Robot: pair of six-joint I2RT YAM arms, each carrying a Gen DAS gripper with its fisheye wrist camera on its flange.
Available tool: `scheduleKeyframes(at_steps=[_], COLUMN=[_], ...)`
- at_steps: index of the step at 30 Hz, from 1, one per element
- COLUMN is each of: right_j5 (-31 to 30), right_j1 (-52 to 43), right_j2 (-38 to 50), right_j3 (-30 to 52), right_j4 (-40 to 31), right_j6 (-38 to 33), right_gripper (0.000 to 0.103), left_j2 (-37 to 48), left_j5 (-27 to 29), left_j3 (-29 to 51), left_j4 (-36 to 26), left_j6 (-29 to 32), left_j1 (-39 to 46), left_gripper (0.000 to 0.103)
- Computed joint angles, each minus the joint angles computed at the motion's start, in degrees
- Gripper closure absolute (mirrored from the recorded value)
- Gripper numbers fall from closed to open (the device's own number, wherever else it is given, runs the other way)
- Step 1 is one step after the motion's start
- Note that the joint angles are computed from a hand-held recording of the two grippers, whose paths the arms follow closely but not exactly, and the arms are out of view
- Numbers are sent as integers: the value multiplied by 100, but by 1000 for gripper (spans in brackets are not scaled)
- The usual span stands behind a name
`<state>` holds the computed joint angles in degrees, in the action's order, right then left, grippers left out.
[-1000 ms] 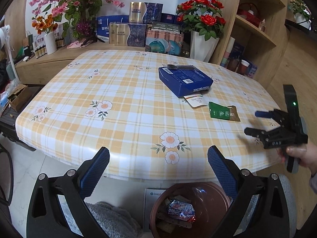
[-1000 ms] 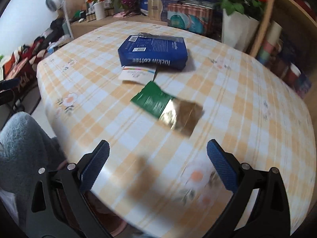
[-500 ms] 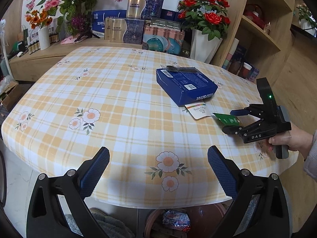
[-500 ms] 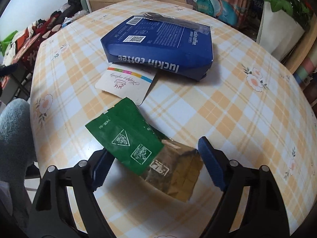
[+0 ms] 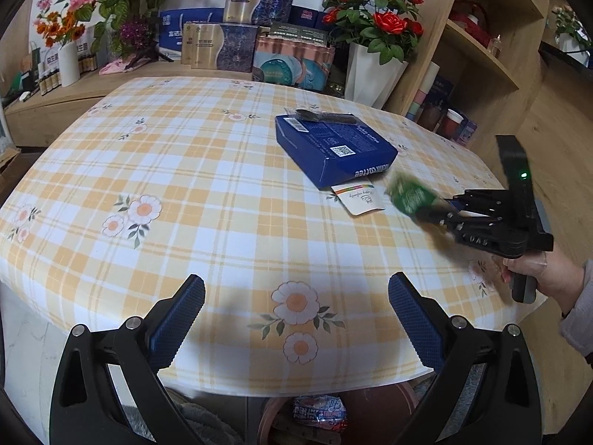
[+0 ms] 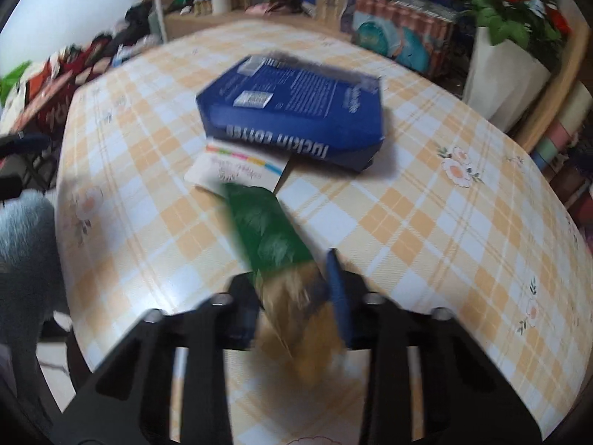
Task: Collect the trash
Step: 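Lift the sachet with the right tool while the left tool grasps the wrapped black utensil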
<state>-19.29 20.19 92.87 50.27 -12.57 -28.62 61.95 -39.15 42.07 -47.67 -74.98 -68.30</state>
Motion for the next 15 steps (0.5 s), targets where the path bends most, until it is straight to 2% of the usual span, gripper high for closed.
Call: scheduleKeyframes(at_steps=[4,6,7,8,12,15], right_j5=[-601,-755,-844,-915,-1159,-1264], right_j1=[-389,-532,-633,-745,-1094,-1314], right_j2=[-355,-362,-372,-397,-503,-523], right_j3=[-134,-54,-42,-53,-191,-267], right_j4=[54,-42,-55,-39,41,-14], right_j6=[648,924,1085,1253,1606,1637], right_gripper=[80,80,80,80,80,80], left_j2=[-273,-223,-56,139,1424,2066], left_j5=[438,920,1196,1446,2327,3025], left_j3=[-29,63,200,348,1359,1805], left_j4=[785,1360,1568,1691,2073,2500], left_j6=[1382,2339,2793,3169,5083,5773], left_j1=[957,1638,1942,2170,3167,3852], left_gripper=[6,7,11,19,27,30])
